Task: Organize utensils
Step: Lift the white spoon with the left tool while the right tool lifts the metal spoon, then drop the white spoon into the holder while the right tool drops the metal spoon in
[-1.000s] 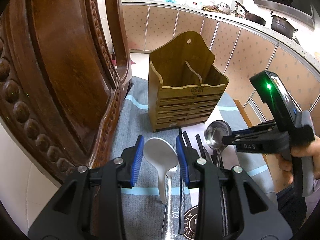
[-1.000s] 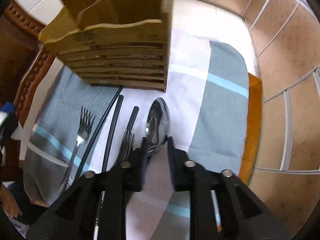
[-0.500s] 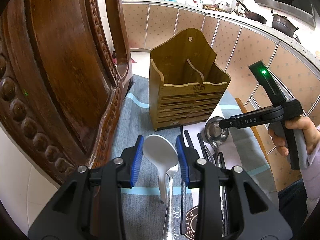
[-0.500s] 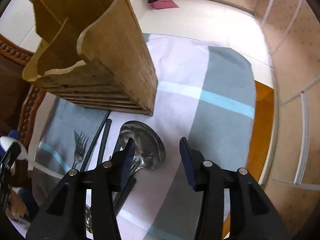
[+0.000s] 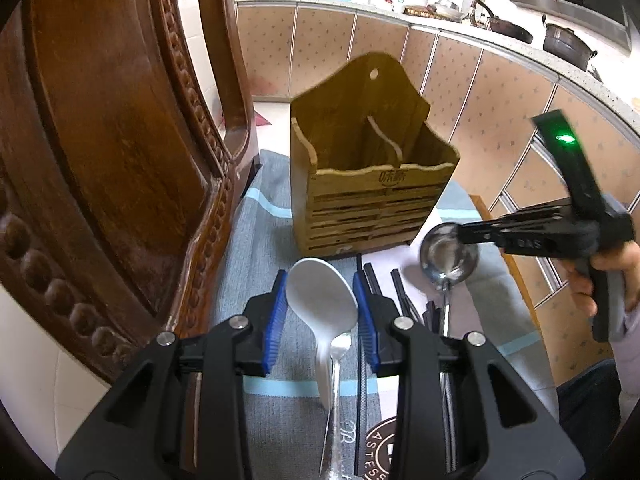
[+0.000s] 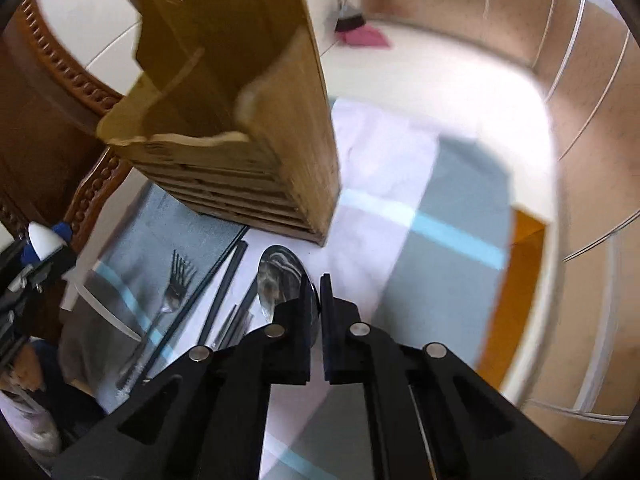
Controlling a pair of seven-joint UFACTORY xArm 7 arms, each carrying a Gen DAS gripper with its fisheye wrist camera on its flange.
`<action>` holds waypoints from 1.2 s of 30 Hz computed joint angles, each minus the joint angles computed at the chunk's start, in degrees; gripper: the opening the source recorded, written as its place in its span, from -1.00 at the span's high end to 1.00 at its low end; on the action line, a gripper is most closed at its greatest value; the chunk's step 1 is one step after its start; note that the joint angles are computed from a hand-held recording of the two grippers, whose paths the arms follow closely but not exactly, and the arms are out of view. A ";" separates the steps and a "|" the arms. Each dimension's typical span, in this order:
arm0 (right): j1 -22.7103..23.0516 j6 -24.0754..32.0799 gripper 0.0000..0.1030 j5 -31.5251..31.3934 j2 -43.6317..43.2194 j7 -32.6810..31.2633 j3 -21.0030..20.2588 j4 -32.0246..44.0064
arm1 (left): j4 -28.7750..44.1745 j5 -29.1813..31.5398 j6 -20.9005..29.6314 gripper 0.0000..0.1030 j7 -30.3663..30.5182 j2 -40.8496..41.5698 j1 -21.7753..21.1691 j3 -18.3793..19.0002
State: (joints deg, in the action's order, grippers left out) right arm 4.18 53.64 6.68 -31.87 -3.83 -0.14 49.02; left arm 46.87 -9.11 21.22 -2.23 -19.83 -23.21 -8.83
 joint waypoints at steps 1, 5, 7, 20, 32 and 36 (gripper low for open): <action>-0.56 -0.14 0.91 -1.61 -1.72 0.97 1.26 -0.24 | -0.25 -0.39 -0.31 0.38 0.27 -0.52 -0.31 0.22; -2.29 -0.11 0.91 -8.13 -8.84 4.91 5.49 -0.12 | -1.63 -1.55 -1.24 0.39 0.55 -3.07 -0.96 0.86; -2.90 0.05 0.91 -10.60 -10.80 6.75 6.99 0.67 | -2.26 -2.34 -1.72 0.39 0.53 -4.59 -1.42 1.28; -13.79 -7.03 0.92 -29.09 -12.27 17.58 16.09 12.97 | 10.11 13.59 -7.99 0.38 -16.56 -1.45 10.84 -7.89; -25.25 -14.01 0.92 -48.87 2.01 33.15 22.94 22.16 | 26.41 34.75 -7.60 0.37 -33.59 14.33 13.72 -11.27; -26.41 -17.62 0.92 -56.42 3.74 41.64 24.06 20.18 | 28.06 40.64 -8.65 0.37 -38.75 17.66 12.09 -9.41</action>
